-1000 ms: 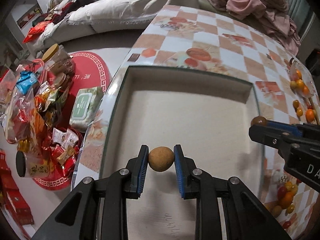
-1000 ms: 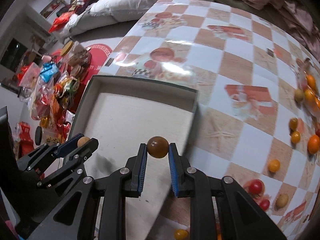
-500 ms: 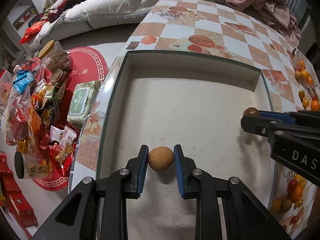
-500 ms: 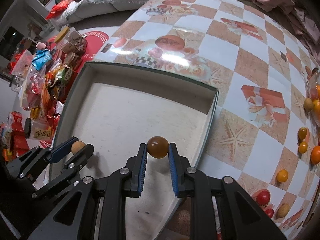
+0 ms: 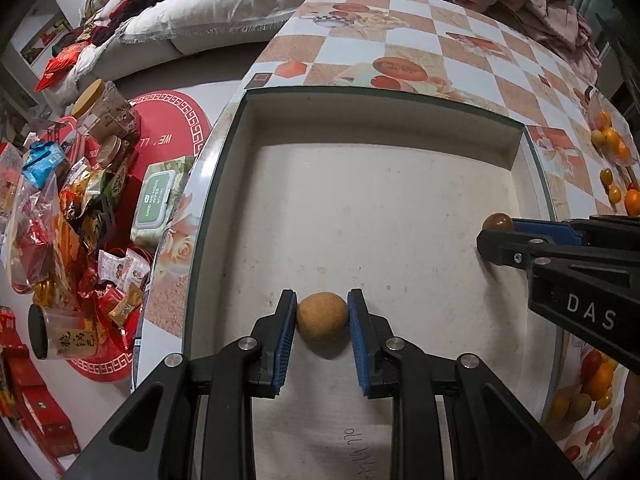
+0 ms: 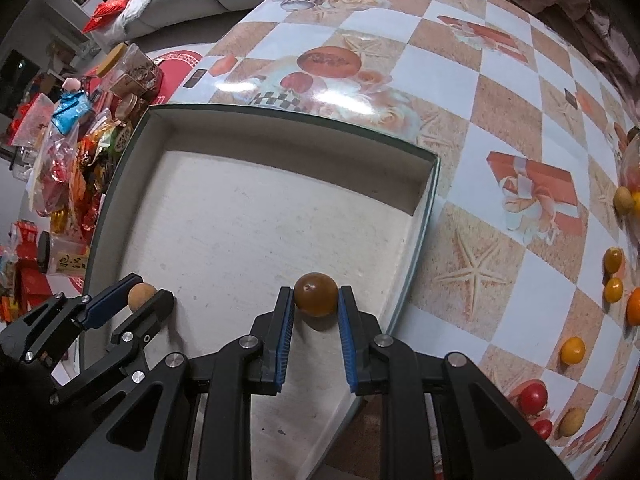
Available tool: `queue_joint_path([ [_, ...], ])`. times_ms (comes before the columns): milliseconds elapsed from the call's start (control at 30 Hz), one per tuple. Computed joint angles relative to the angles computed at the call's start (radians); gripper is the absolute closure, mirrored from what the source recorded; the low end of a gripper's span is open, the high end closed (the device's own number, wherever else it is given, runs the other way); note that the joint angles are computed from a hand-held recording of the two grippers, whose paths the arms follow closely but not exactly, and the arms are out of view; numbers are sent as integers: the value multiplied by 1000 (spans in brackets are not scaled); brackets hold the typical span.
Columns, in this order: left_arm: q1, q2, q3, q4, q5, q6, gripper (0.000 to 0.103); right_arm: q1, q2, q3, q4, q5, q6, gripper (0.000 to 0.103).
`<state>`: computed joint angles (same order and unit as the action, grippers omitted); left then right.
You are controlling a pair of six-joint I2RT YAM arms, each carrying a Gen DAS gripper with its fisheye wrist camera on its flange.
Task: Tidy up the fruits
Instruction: 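Carry both held fruits over the white tray, then open both grippers to drop the fruits into the white tray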
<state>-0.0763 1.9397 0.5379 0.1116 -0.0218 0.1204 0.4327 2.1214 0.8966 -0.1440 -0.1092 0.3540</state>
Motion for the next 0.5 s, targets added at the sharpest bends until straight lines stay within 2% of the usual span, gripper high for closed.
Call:
queue_joint_path([
  [33, -2, 0, 1, -1, -6, 1, 72, 0, 1, 3, -3, -1, -1, 78],
  [67, -4, -1, 1, -2, -17, 0, 50, 0, 3, 6, -6, -2, -2, 78],
  [133, -2, -22, -24, 31, -24, -6, 29, -1, 2, 9, -10, -11, -2, 77],
  [167, 2, -41, -42, 52, -17, -3, 29, -1, -1, 8, -8, -15, -1, 75],
  [267, 6, -50, -36, 26, -9, 11, 29, -6, -49, -26, 16, -32, 3, 55],
  [333, 17, -63, -34, 7, 10, 17, 29, -12, -106, -64, 34, -33, 5, 28],
  [500, 58, -160, -67, -13, 59, 29, 29, -38, -298, -224, 148, -40, -3, 24],
])
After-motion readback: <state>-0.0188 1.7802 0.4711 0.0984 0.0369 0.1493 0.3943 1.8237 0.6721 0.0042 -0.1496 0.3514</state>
